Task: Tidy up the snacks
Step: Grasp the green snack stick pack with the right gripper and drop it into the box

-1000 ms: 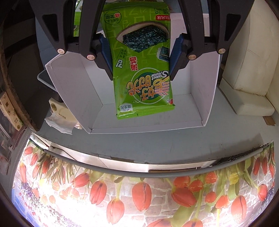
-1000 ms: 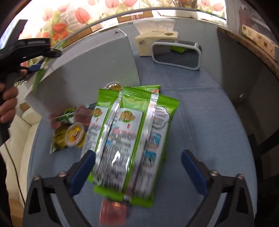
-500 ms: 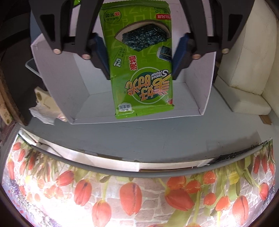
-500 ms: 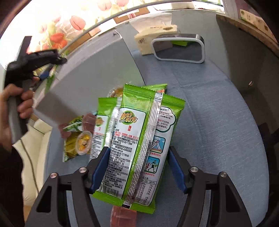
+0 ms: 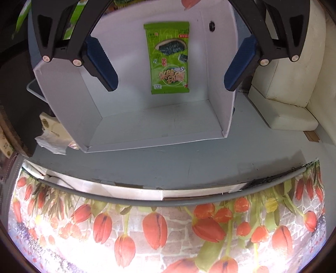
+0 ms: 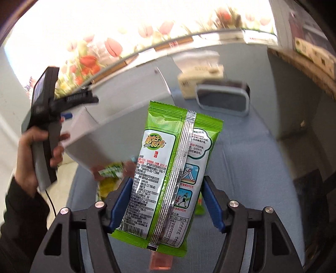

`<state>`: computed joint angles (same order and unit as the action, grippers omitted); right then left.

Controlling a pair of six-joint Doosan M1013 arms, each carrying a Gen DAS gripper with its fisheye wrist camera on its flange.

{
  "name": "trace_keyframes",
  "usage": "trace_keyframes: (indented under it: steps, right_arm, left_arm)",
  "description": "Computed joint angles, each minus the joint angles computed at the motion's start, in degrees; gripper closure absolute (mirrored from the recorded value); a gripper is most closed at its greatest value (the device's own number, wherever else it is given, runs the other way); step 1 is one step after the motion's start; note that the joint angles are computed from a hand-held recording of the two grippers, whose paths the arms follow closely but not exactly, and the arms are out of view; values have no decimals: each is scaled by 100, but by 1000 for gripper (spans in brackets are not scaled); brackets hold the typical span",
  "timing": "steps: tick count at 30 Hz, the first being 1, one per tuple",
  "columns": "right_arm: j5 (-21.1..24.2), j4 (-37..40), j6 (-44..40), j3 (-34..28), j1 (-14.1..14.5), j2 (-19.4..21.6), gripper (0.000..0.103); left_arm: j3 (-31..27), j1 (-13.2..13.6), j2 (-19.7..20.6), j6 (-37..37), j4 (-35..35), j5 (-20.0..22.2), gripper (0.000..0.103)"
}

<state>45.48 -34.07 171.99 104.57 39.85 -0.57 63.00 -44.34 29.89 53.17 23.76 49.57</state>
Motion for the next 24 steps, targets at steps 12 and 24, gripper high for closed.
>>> trace_keyframes:
  steps: [12, 24]
  right_arm:
    - [-51, 250, -1789, -1355, -640, 703, 32]
    - [359, 1511, -3315, -2675, -1033, 1881, 27]
  left_arm:
    - [2099, -46, -1619, -404, -43, -1327, 0]
    - [3068, -130, -2392, -866, 206, -1478, 0]
